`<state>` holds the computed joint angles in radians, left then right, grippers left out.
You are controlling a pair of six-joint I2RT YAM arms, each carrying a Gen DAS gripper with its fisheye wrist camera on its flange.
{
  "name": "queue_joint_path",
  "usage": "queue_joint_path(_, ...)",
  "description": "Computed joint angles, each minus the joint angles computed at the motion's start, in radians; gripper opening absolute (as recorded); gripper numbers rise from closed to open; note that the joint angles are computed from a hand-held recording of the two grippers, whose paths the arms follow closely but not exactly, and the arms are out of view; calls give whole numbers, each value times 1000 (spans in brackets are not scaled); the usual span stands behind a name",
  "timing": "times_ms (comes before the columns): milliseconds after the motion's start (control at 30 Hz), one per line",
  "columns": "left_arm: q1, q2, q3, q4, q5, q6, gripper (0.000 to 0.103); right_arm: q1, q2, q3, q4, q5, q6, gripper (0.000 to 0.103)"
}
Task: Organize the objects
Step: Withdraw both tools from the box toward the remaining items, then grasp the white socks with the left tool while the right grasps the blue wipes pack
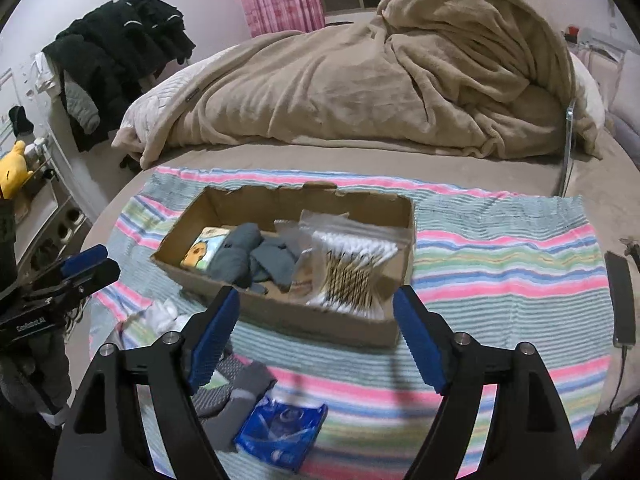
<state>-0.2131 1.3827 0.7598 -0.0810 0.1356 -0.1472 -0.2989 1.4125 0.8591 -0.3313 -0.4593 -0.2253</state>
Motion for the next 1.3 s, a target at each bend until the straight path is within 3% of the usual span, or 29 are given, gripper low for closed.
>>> queue_joint_path(167,-15,-61,-48,-8,-18,7,83,10,-68,-52,-23,8,-7,82)
queue_joint_path(233,-20,-84,-71,-5,-21,0,93,19,-94,-72,-32,12,-7,82)
queue_joint_path(500,-29,-63,-118,13,10,-48,93,95,-131,-149,-34,55,-24,82)
queue_joint_path(800,-42,14,-140,56,15,-53,93,147,-57,-181,12,98,-23,80)
queue_joint_path(1133,-48,160,-110,127,4,-41,93,20,78,-177,8,71,-61,80)
queue_joint_path(1233,-44,225,-81,129,9,-47,93,9,105,-176,9,73,-69,71)
queue_joint_path(1300,-47,250,-68,134,9,-47,93,13,111,-177,9,71,-71,71)
